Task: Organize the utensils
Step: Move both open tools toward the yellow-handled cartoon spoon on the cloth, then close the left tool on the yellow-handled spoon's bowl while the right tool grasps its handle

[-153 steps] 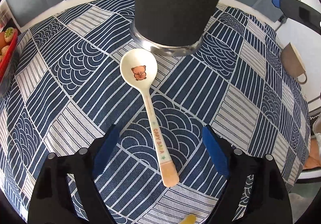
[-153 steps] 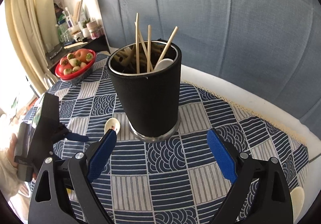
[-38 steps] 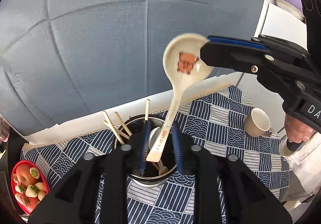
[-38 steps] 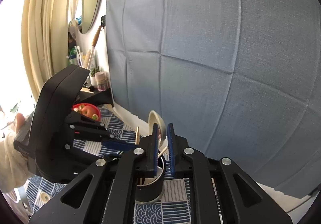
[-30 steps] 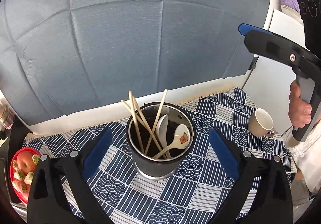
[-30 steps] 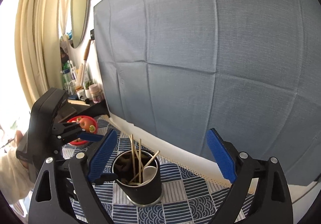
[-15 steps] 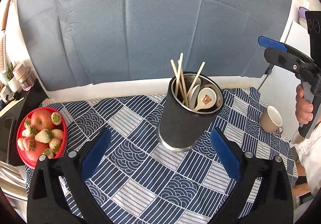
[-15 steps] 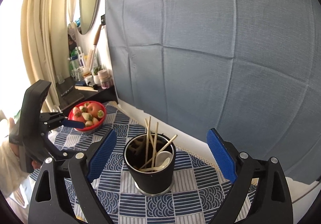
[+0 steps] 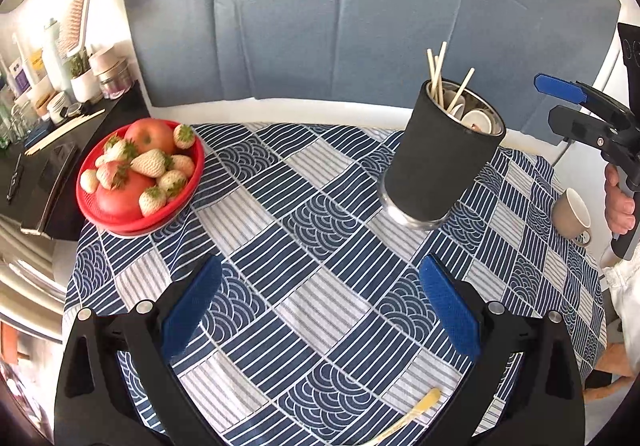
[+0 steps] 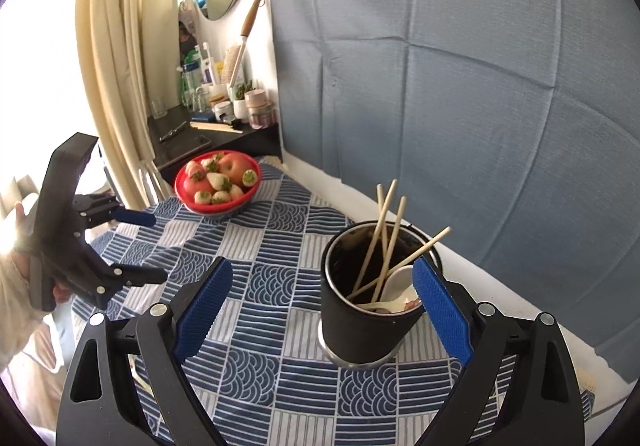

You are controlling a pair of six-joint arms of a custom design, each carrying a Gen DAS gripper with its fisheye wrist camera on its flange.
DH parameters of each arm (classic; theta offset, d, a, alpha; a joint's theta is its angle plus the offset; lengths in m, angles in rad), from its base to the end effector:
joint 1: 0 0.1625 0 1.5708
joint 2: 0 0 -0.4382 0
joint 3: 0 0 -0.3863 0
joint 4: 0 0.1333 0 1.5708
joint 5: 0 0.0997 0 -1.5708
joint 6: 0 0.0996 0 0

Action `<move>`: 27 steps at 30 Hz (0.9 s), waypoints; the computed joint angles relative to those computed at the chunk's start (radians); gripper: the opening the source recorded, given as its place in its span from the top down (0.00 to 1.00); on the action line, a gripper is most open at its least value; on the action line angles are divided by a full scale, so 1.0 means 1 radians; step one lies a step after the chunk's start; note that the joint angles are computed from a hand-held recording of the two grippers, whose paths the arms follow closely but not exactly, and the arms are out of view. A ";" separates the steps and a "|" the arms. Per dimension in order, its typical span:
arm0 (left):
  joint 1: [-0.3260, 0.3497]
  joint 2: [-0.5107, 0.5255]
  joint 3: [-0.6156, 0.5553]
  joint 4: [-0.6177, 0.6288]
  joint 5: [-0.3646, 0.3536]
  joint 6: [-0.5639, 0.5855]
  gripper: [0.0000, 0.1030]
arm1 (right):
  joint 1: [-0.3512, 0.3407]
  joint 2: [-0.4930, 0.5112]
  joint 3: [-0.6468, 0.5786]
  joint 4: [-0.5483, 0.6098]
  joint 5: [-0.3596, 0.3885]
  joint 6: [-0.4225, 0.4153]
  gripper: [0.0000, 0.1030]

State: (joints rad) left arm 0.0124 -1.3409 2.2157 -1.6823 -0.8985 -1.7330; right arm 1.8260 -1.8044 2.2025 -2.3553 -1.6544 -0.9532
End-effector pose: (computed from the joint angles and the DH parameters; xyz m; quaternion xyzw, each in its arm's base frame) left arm -0.3632 -0.1998 0.1675 0.0460 0.8835 -0.3316 0.3277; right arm 0.2180 -0.3404 0.3847 0.5504 -0.8115 0.1662 0.1041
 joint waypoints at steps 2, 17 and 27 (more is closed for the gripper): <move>-0.026 -0.019 0.024 0.009 -0.025 -0.046 0.06 | 0.005 -0.003 0.013 0.017 -0.007 -0.003 0.15; -0.183 -0.038 0.126 -0.011 -0.262 -0.256 0.06 | 0.014 -0.027 0.090 0.124 -0.033 -0.052 0.15; -0.288 -0.040 0.191 -0.092 -0.380 -0.410 0.06 | 0.005 -0.033 0.155 0.169 -0.081 -0.102 0.16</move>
State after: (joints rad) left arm -0.2751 -1.3807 2.4071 -1.7740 -1.2786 -2.1435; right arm 1.8308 -1.8373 2.3571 -2.1858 -1.7355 -1.0555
